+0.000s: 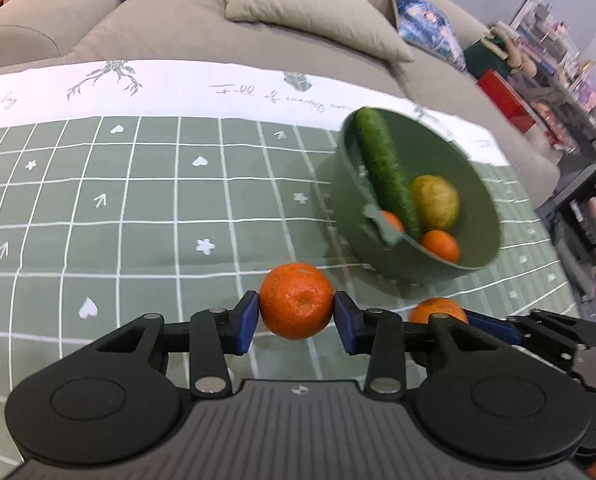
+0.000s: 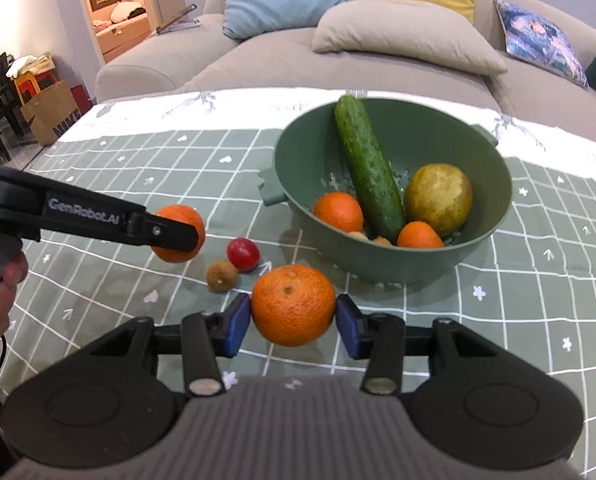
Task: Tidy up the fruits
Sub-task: 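Carry both oranges over the colander and lower them inside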
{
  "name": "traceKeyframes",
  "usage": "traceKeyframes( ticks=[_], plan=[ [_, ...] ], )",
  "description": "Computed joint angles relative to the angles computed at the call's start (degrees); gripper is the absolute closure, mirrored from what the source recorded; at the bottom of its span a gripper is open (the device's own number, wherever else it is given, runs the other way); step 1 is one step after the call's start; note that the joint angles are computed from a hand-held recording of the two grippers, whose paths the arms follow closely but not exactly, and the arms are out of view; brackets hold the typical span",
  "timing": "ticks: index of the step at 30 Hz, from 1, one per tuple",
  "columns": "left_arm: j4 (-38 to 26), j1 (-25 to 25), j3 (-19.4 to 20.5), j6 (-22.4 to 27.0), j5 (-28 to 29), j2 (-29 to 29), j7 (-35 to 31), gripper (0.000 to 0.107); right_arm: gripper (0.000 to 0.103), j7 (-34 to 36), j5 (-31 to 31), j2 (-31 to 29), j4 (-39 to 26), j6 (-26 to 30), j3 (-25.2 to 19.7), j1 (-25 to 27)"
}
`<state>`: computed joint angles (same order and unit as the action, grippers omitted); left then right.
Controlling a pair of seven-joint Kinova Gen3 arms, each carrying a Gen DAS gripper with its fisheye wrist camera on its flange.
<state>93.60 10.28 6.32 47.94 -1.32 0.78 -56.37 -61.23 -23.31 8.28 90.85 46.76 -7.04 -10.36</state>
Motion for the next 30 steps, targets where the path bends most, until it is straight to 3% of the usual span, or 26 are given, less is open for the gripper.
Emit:
traceKeyframes(
  ticks=[13, 24, 30],
  plan=[
    [-7.0, 1.3, 1.3, 2.9, 2.3, -0.6, -2.1, 0.062, 0.06, 8.1, -7.0, -3.2, -1.5, 3.2, 2.5, 4.1],
    [-17.9, 3.2, 1.1, 5.9, 1.5, 7.3, -6.8, 0.062, 0.06, 12.6, -5.3, 0.8, -9.0, 3.7, 2.5, 5.8],
    [-22.2, 2.4, 0.5, 7.5, 5.2, 11.8, -9.6, 0.062, 0.06, 12.8, -0.4, 6.1, -16.5, 6.7, 1.7, 5.7]
  ],
)
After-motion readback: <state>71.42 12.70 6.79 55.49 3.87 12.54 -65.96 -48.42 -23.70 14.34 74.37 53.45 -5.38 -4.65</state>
